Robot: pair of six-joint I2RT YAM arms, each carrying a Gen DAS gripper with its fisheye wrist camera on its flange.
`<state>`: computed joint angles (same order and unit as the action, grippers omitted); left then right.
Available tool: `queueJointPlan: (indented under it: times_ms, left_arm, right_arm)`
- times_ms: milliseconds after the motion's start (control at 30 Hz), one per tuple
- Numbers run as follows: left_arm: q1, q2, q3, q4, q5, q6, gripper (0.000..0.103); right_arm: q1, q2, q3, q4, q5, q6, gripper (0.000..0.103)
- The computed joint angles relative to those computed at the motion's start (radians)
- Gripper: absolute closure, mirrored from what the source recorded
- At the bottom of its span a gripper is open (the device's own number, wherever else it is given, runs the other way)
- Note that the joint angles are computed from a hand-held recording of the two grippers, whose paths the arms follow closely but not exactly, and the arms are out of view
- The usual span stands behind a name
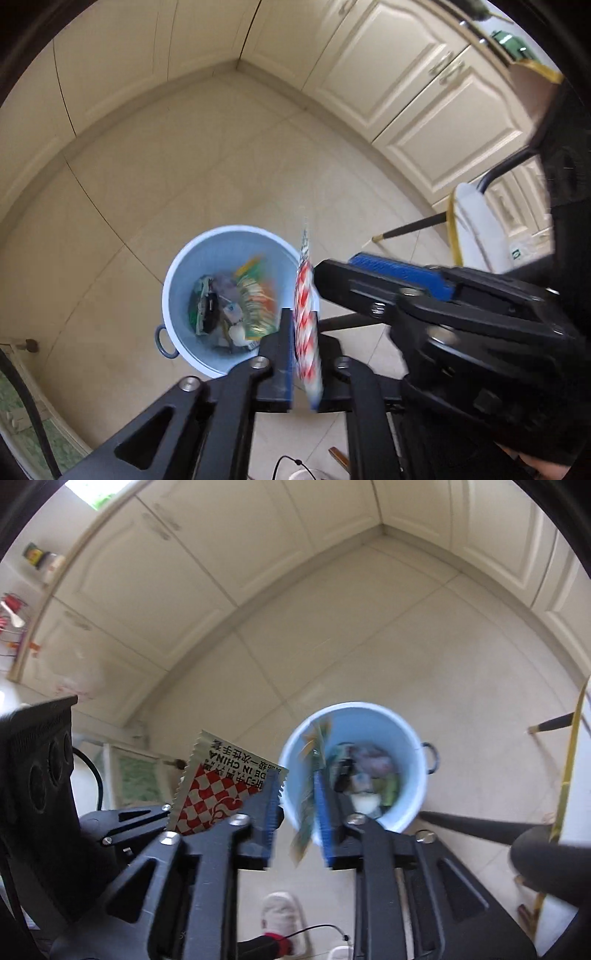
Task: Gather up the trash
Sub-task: 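Open both grippers over the blue bucket to drop the packets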
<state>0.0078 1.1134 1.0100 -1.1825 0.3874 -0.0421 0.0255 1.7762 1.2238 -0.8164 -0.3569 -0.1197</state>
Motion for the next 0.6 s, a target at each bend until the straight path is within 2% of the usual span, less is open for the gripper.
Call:
queueJointPlan:
  times_ms: [33, 67, 100, 133, 167, 267, 467, 567, 600]
  left_arm:
    - [-0.035, 0.022, 0.009, 0.014, -0.025, -0.031, 0.093]
    - [-0.038, 0.041, 0.01, 0.024, -0.043, -0.035, 0.082]
    - [-0.092, 0.026, -0.005, 0.042, -0.067, -0.096, 0.066]
    - [-0.095, 0.011, -0.007, 0.032, -0.078, -0.109, 0.058]
    - [-0.105, 0.002, -0.008, 0.032, -0.094, -0.13, 0.048]
    - [-0.108, -0.043, -0.002, 0.007, -0.128, -0.171, 0.046]
    - [0.041, -0.198, 0.088, -0.158, -0.235, -0.125, 0.046]
    - [0.211, -0.282, 0.19, -0.279, -0.223, -0.033, 0.042]
    - [0.304, -0.297, 0.233, -0.317, -0.194, 0.032, 0.041]
  right_arm:
    - [-0.003, 0.005, 0.006, 0.003, 0.011, -0.002, 0.07]
    - [-0.009, 0.01, 0.011, 0.002, 0.004, -0.018, 0.066]
    - [-0.014, 0.007, 0.01, 0.006, 0.013, -0.022, 0.06]
    - [-0.016, 0.001, 0.008, 0.008, 0.02, -0.027, 0.055]
    - [-0.018, -0.006, 0.001, 0.015, 0.023, -0.035, 0.054]
    - [-0.013, -0.035, -0.002, 0.006, 0.028, -0.038, 0.054]
    - [0.035, -0.155, -0.007, -0.056, 0.017, -0.035, 0.046]
    - [0.085, -0.25, -0.008, -0.091, 0.027, -0.018, 0.034]
    - [0.101, -0.29, 0.0, -0.116, 0.022, -0.017, 0.032]
